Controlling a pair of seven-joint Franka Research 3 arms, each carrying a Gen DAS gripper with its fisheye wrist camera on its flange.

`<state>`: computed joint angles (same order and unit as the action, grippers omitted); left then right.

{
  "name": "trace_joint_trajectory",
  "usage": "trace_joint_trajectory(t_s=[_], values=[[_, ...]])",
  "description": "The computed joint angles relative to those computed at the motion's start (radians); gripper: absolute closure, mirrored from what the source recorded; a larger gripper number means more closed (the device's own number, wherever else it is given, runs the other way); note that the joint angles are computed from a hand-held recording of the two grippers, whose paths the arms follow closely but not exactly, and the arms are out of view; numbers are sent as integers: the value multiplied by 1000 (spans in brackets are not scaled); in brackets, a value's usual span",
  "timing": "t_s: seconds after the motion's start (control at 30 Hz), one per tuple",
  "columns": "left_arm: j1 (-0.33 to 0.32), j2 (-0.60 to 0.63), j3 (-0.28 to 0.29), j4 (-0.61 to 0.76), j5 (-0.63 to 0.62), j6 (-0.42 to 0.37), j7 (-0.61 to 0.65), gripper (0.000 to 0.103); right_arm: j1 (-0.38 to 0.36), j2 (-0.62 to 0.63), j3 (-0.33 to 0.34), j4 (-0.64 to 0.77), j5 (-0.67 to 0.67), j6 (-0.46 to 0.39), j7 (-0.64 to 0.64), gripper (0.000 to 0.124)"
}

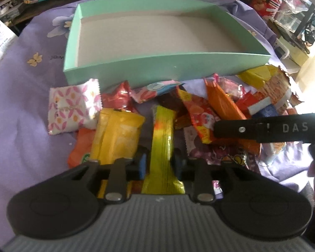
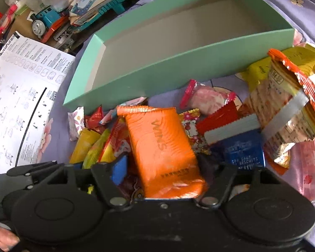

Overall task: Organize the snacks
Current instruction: 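Carry both snacks into the green tray and open both tools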

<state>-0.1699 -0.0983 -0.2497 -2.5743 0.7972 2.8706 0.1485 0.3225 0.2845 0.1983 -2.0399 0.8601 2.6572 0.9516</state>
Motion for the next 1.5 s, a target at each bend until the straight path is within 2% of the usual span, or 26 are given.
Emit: trace_joint_trajectory(t_s=[0.17, 0.5, 0.67, 0.83, 0.97, 1.17, 1.37, 1.5], values=[[8, -39, -8, -24, 0, 7, -14, 86, 7, -35, -1, -17, -6, 5, -7, 74], [36, -180, -51, -63, 27, -7, -65, 86, 13, -139, -21, -61, 44, 0, -41, 74], [95, -244, -82, -47, 76, -27, -83, 86, 28, -126, -34, 7, 24, 7, -30, 74], [163, -220, -63, 18, 145, -59, -97, 86, 53, -16, -42, 167, -118, 39, 83, 74], [209, -109, -36, 124, 242, -101, -133, 86, 87, 114, -64, 330, -290, 48, 228, 74], [188, 105, 70, 301, 286, -118, -123, 86, 141, 337, -107, 616, -503, -3, 416, 74], [147, 259, 158, 428, 238, -111, -47, 86, 189, 577, -159, 954, -659, -118, 578, 74], [130, 331, 195, 488, 196, -108, 14, 86, 193, 721, -172, 1171, -719, -203, 633, 74]])
